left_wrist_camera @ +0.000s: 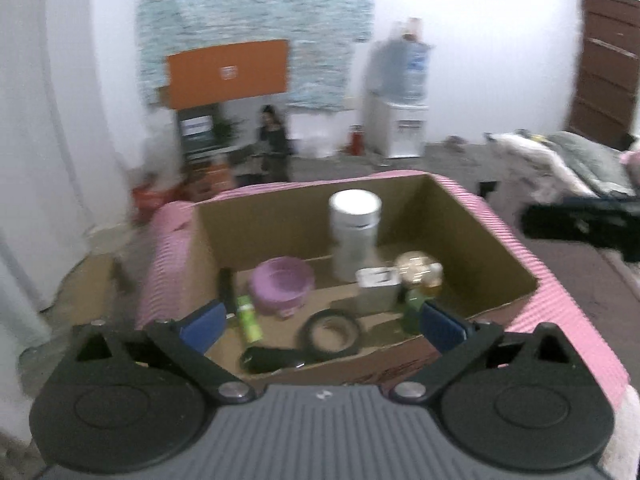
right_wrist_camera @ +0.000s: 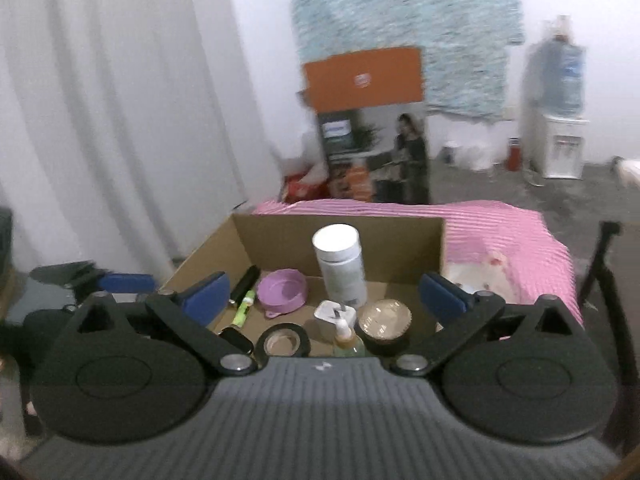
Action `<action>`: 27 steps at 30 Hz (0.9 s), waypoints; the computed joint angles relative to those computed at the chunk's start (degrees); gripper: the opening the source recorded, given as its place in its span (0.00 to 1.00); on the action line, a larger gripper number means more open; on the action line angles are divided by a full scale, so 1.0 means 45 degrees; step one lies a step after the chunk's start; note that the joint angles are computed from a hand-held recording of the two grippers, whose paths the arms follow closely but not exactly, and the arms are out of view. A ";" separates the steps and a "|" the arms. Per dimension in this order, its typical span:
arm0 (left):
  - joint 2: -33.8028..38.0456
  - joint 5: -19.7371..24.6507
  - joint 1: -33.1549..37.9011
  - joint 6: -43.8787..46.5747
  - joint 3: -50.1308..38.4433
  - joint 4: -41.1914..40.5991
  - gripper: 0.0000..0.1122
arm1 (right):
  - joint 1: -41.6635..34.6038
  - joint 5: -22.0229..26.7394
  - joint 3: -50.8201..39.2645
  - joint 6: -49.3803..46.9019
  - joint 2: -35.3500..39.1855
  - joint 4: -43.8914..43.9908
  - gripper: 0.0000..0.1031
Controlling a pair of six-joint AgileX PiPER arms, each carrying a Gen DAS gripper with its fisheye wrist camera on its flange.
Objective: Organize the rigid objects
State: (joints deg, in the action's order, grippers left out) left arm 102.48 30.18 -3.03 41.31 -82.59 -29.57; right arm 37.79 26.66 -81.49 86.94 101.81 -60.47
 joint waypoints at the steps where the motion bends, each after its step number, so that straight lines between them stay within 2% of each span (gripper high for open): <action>1: -0.0130 -0.0159 0.0069 -0.0205 0.0200 0.0081 0.92 | 0.0359 0.0535 0.0270 0.1189 -0.0066 -0.0742 0.99; 3: -0.0304 -0.0363 0.0049 -0.1218 0.0451 0.0778 0.92 | 0.1055 0.1587 0.0573 0.2595 -0.0012 -0.1397 0.99; 6: -0.0466 -0.0863 -0.0117 -0.3171 0.0885 0.2166 0.92 | 0.1836 0.2992 0.0495 0.3288 0.0395 -0.1298 0.99; 8: -0.0547 -0.1128 -0.0124 -0.3591 0.1161 0.2440 0.92 | 0.2245 0.3947 0.0074 0.3249 0.0858 -0.0899 0.99; 11: -0.0478 -0.0924 -0.0183 -0.3610 0.1106 0.3011 0.92 | 0.2576 0.4812 -0.0490 0.3419 0.1549 -0.0472 0.99; 15: -0.0654 -0.1189 -0.0356 -0.4500 0.1395 0.3825 0.92 | 0.2522 0.4866 -0.1219 0.2845 0.2194 0.0368 0.99; 21: -0.0500 -0.0537 -0.0234 -0.4605 0.1046 0.3484 0.92 | 0.2325 0.5032 -0.2486 0.1469 0.3009 0.1489 0.99; 27: -0.0363 -0.0270 -0.0303 -0.4907 0.0886 0.3720 0.92 | 0.2124 0.4792 -0.2628 0.1220 0.3044 0.1804 0.99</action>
